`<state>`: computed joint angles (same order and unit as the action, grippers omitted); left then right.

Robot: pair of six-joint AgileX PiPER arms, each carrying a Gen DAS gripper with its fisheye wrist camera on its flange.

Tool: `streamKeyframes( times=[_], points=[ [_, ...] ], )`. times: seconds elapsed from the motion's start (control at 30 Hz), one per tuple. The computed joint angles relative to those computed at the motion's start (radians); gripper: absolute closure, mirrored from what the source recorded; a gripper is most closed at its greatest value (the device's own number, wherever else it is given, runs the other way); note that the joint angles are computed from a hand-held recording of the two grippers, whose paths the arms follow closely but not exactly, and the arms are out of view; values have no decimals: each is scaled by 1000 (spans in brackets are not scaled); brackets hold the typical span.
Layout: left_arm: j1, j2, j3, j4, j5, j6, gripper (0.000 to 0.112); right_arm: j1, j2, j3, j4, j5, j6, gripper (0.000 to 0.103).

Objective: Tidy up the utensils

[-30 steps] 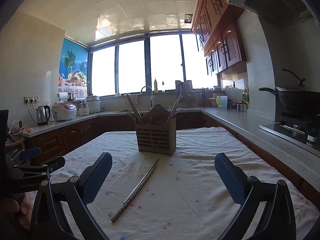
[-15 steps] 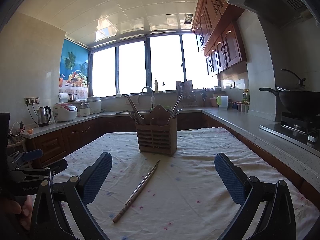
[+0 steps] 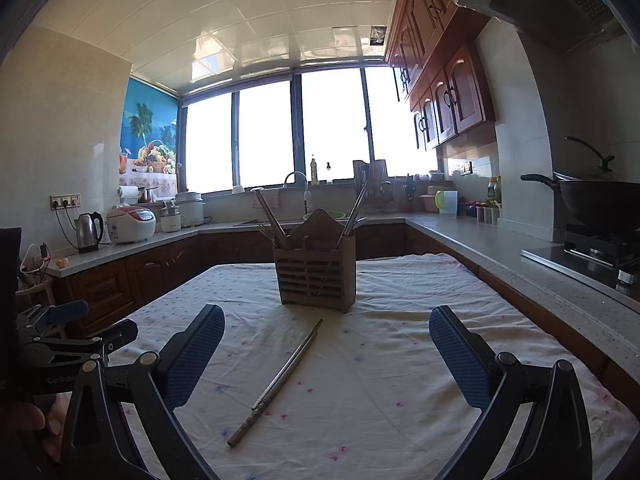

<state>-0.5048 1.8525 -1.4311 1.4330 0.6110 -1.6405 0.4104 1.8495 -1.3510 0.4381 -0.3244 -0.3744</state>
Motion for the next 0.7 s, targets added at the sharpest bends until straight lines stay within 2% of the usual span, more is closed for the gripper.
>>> streamKeyframes(
  times=[0.53, 0.7],
  points=[
    [26, 8, -31, -85, -50, 77, 9, 10, 1, -8, 39, 8, -37, 0],
    [36, 14, -54, -133, -71, 122, 9, 25, 15, -41, 126, 37, -118, 0]
  ],
)
